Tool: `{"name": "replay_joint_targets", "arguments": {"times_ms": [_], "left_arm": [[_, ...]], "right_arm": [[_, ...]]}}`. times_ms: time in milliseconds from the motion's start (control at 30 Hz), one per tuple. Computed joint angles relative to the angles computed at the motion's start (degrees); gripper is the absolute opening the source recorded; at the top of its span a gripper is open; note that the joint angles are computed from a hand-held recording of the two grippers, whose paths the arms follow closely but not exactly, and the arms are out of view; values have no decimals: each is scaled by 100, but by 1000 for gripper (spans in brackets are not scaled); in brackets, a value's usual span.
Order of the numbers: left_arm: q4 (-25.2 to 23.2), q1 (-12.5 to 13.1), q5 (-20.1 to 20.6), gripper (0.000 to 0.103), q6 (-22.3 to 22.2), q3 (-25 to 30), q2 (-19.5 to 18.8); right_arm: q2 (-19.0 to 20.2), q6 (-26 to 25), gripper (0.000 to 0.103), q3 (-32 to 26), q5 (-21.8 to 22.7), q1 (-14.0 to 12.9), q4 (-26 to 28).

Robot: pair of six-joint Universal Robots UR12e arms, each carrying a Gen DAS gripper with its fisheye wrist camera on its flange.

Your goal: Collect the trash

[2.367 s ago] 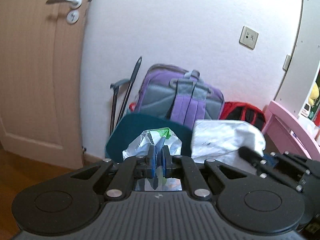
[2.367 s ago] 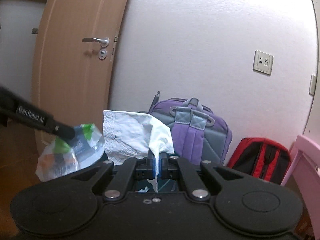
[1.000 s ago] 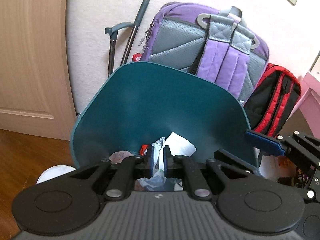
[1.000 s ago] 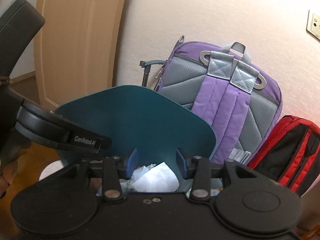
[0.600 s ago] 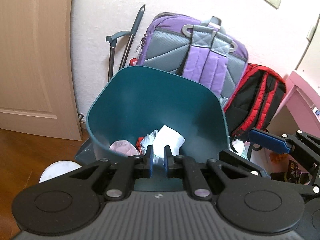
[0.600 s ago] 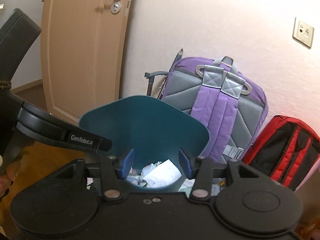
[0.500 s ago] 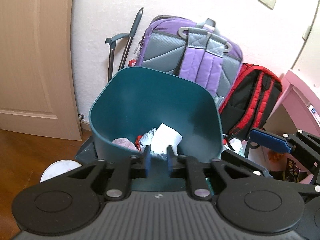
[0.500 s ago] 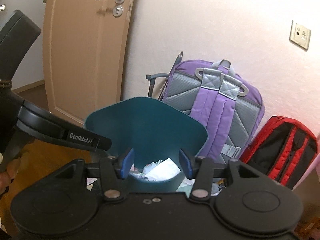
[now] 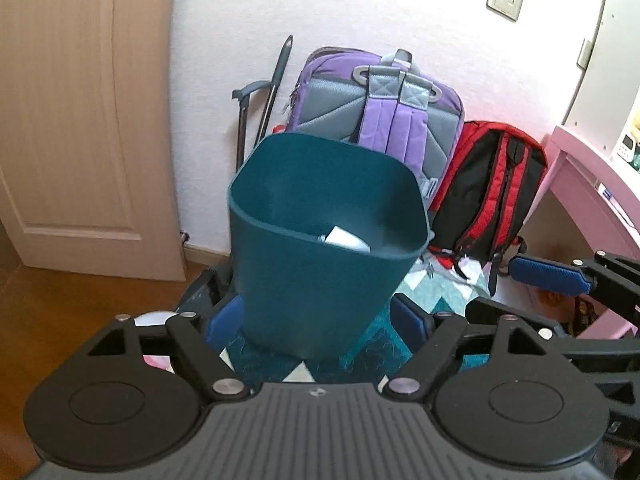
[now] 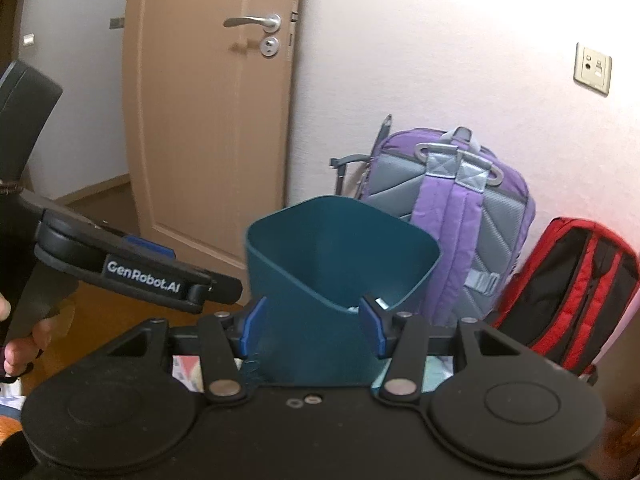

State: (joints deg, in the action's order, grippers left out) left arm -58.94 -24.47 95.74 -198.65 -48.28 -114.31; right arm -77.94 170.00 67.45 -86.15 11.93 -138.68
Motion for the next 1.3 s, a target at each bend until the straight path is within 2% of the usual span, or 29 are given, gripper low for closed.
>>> {"name": "replay_joint_targets", "arguments": {"times_ms": [167, 267, 333, 500, 600, 900, 1133, 1300], "left_arm": [[192, 53, -94, 87, 64, -678, 406], [344, 108, -154, 94, 40, -1117, 641], [479, 125, -47, 100, 27, -1386, 767], [763, 302, -144, 100, -102, -2101, 1052], [641, 463, -299, 100, -228, -2434, 1132], [-87, 962, -729, 100, -643, -3126, 1019], [-570, 1266, -1265, 100, -863, -3439, 731], [-797, 1303, -1010, 100, -827, -3538, 401]], "right_arm": [[-180, 83, 52, 287, 386, 4, -3], [-257, 116, 52, 455, 618, 12, 45], [-286, 105, 53, 562, 746, 24, 101], [-271, 100, 53, 794, 1082, 30, 326], [-181, 113, 53, 895, 1182, 60, 513], [377, 294, 53, 962, 1133, 171, 987], [885, 781, 53, 982, 1032, 228, 1361], [1221, 874, 53, 1080, 824, 307, 1273]]}}
